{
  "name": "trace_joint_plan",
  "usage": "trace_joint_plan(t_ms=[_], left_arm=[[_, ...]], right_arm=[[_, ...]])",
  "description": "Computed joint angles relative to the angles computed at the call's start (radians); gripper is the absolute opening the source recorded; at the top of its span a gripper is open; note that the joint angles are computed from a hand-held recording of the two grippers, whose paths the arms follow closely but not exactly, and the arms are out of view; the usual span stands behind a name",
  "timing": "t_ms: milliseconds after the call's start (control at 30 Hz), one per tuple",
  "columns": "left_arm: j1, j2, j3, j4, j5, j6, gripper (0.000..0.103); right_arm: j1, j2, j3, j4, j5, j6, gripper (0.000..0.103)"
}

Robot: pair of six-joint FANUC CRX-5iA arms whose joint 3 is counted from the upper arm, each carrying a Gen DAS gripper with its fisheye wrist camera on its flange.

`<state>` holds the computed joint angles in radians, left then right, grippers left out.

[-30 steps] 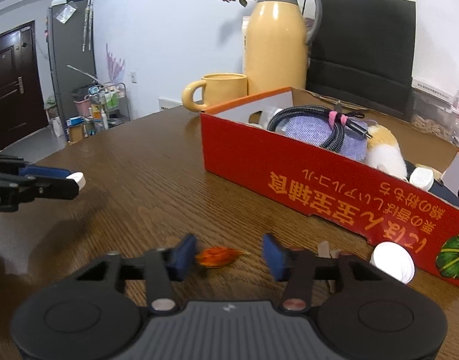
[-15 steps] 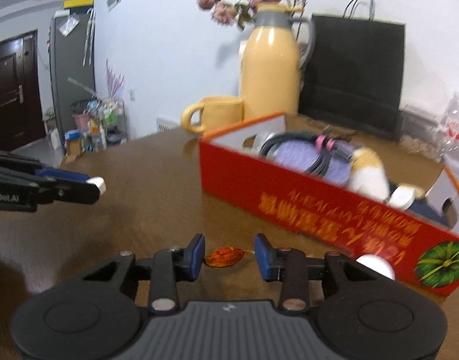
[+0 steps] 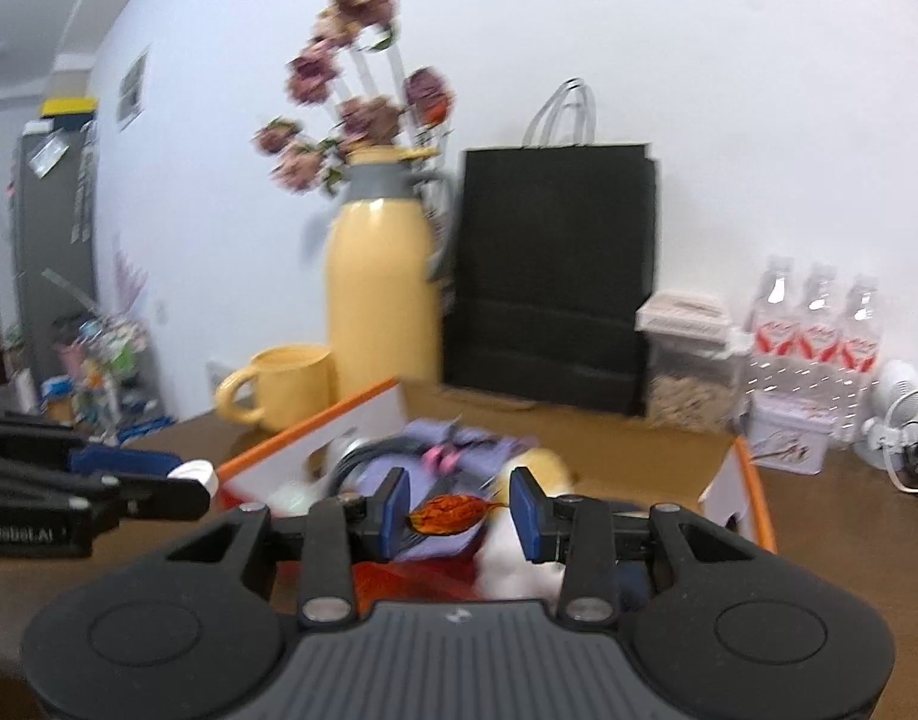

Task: Organize objects
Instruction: 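Carry the cap and orange piece over the box and open both tools, then move the right tool out of the box toward the white bottle cap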

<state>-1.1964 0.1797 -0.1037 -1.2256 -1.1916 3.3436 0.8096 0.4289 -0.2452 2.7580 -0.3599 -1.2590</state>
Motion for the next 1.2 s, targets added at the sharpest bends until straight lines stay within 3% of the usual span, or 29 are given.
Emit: trace_joint_plan(t_ms=[300,467,700,767,800,833,867,900,1000,1200], left_arm=[[0.115,0.064,0.096,-0.046,0.076,-0.01,0.029],[0.172,0.104,0.141,-0.045,0.114,-0.015,0.029],[0.219,0.139,0.158,-0.002,0.14,-0.056,0.03],[0.217,0.143,0.158,-0.005,0.119,-0.043,0.035],[0.213,0.144,0.157,-0.012,0.109,-0.033,0.045],[0.209,0.146,0.158,-0.018,0.096,-0.025,0.059],[0.205,0.149,0.161,-0.021,0.079,-0.015,0.07],[0.202,0.155,0.167,-0.025,0.059,-0.009,0.1],[0.189,0.167,0.18,-0.046,0.014,0.006,0.103],[0.192,0.16,0.177,-0.041,0.02,0.007,0.103]], right_arm=[[-0.007,0.079,0.061,-0.185,-0.082,0.117,0.035],[-0.03,0.117,0.095,-0.192,-0.069,0.126,0.035],[-0.023,0.147,0.106,-0.296,-0.062,0.237,0.036],[-0.02,0.147,0.104,-0.324,-0.051,0.263,0.041],[-0.017,0.148,0.103,-0.349,-0.043,0.287,0.055],[-0.009,0.148,0.1,-0.384,-0.045,0.317,0.065],[0.0,0.149,0.095,-0.414,-0.058,0.34,0.084],[0.009,0.15,0.092,-0.444,-0.076,0.363,0.096],[0.018,0.149,0.087,-0.471,-0.089,0.37,0.103],[0.025,0.147,0.084,-0.505,-0.095,0.389,0.103]])
